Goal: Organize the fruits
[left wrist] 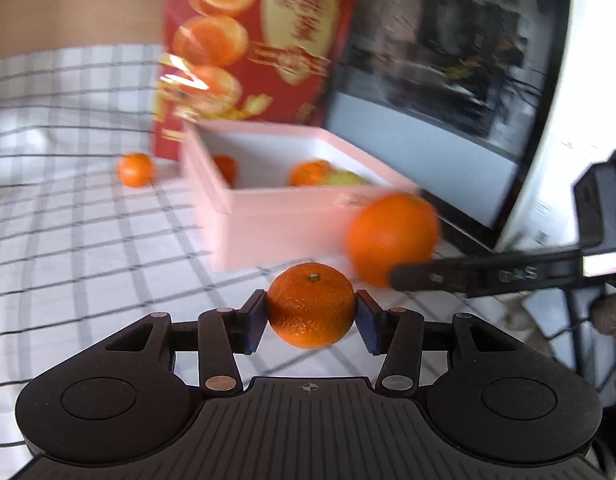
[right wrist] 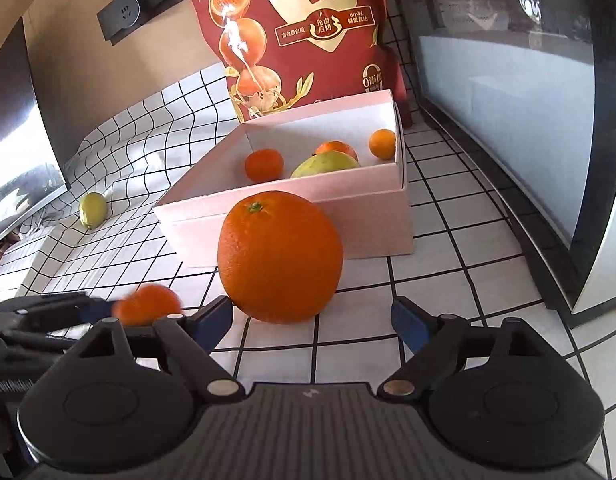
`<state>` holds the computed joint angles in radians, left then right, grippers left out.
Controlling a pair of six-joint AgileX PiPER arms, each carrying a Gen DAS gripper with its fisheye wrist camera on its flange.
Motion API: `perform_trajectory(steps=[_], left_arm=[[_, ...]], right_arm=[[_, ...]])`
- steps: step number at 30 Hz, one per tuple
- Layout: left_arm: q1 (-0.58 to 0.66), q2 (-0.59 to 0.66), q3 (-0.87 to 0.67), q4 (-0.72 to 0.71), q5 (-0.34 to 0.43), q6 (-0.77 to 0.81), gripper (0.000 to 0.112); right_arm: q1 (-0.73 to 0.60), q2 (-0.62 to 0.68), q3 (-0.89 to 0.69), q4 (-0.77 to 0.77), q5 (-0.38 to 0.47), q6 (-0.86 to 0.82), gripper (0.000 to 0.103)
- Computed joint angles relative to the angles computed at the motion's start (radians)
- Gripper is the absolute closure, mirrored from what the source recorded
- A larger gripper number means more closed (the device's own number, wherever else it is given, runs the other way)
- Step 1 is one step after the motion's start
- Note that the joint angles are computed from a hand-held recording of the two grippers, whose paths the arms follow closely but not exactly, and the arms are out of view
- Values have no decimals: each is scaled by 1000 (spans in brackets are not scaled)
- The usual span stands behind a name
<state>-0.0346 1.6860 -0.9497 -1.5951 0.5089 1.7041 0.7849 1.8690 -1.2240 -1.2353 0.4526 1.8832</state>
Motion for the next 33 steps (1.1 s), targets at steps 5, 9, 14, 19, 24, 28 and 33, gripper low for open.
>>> perform_trajectory(steps=[5,9,14,19,24,28,33], left_arm=[[23,-14,32,-32,-77,3,60],[46,8,15,38,-49,-88,60],[33,15,-2,79,-63,-140,59],[29,24,-9,80,-60,-159,60],[30,28,-13,80,-64,-168,60],[8,18,-7,76,-104,-168,60],[-17,5,3,71,-154,-173,60]], right_arm=[[7,10,-18,42,7,-68,15],[25,40,-77,152,34,-252,12],[48,89,-171,282,119,-452,7],[82,146,-273,390,227,-646,0],[87,137,-251,369,215,-620,0],[98,137,-255,369,234,-608,0],[95,122,-231,367,211,-618,0]])
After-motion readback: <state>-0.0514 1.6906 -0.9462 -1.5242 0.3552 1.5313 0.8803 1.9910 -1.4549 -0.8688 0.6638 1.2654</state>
